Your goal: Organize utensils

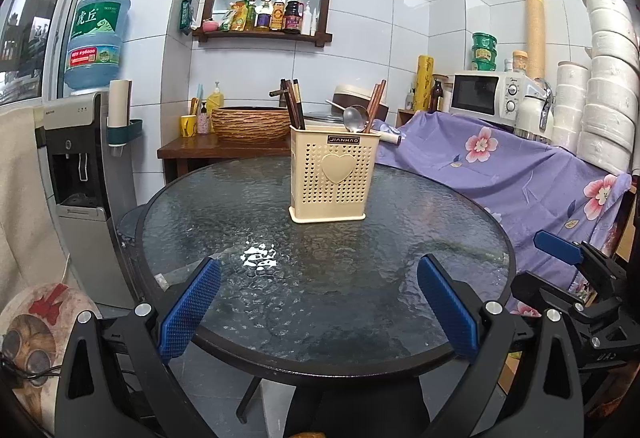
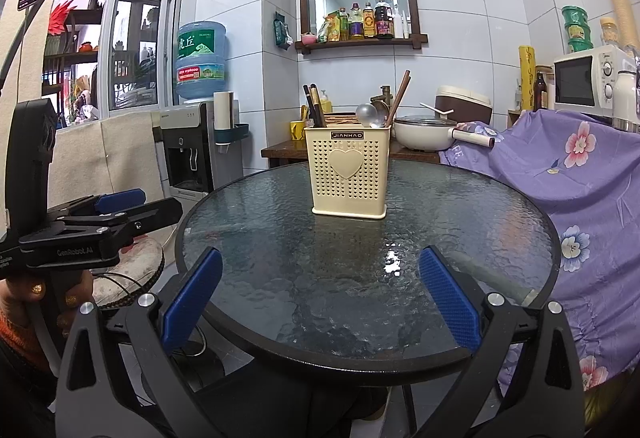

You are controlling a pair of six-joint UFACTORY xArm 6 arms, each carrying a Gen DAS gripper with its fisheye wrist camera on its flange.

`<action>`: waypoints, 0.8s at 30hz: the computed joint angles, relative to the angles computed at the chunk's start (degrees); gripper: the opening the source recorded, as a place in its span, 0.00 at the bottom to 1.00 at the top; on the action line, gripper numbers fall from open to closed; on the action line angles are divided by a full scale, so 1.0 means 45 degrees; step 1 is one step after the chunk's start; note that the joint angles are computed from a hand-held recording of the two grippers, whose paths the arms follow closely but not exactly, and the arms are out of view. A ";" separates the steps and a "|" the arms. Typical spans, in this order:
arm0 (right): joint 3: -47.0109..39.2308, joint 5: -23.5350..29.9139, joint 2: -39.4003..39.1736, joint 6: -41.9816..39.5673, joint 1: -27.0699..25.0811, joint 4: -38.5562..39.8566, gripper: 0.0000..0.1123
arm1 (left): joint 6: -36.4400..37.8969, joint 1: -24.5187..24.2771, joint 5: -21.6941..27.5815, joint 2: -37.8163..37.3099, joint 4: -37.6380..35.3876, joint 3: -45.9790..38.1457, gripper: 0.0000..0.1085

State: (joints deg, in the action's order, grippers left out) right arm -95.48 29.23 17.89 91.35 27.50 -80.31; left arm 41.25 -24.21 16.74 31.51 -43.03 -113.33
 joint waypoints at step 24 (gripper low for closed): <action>-0.0009 0.0027 0.0046 0.0099 0.0006 -0.0021 0.87 | -0.0160 -0.0150 -0.0566 -0.0156 0.0230 0.0414 0.89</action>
